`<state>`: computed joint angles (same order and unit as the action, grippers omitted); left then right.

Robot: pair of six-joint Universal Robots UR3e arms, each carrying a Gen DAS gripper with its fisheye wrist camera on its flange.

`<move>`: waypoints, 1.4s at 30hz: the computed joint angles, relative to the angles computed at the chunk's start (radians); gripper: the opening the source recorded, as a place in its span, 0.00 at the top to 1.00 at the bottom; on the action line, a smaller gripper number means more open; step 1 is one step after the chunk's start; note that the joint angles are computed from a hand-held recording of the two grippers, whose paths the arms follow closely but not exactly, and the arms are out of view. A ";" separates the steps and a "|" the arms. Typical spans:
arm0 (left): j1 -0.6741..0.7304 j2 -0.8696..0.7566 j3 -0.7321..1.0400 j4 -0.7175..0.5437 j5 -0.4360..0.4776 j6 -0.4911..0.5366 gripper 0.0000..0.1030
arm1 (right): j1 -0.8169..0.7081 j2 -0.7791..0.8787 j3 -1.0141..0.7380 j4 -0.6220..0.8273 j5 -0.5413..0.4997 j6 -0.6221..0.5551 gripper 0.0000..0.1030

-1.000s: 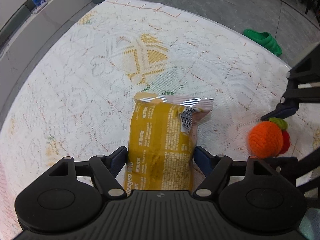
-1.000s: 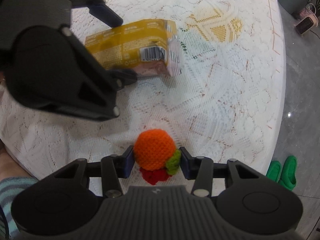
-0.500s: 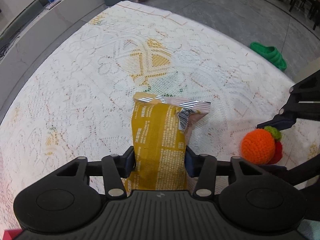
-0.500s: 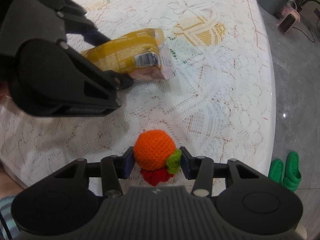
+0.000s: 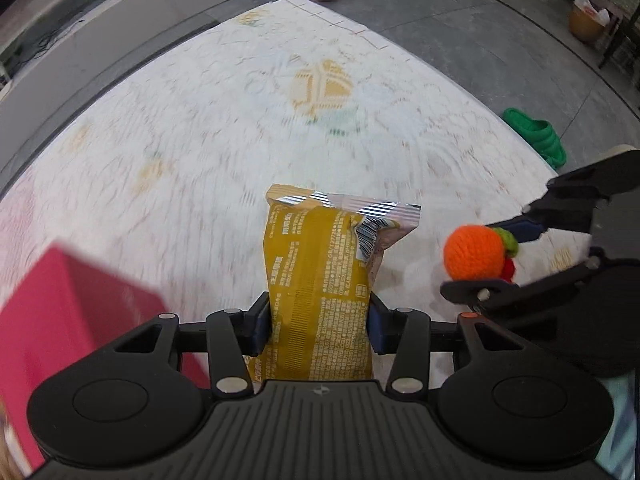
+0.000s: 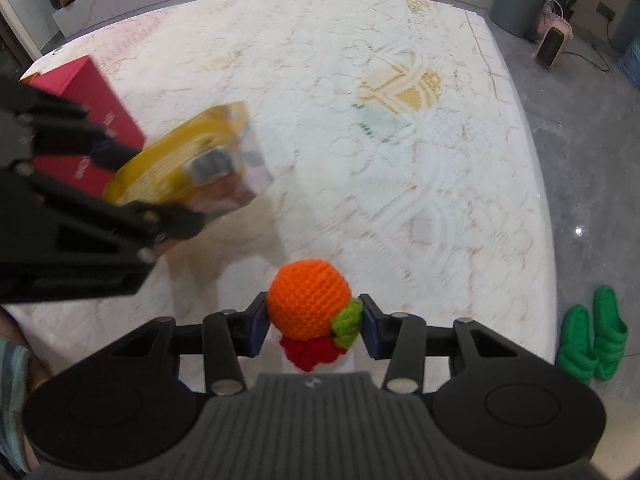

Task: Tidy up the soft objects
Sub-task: 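Carry the snack packet and knitted fruit over the orange box with both grippers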

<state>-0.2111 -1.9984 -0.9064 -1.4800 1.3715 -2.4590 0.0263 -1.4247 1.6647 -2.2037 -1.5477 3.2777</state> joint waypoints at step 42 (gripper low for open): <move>1.200 0.683 -0.443 -0.263 -0.566 0.266 0.49 | 0.660 0.440 -0.848 0.046 -0.223 0.240 0.55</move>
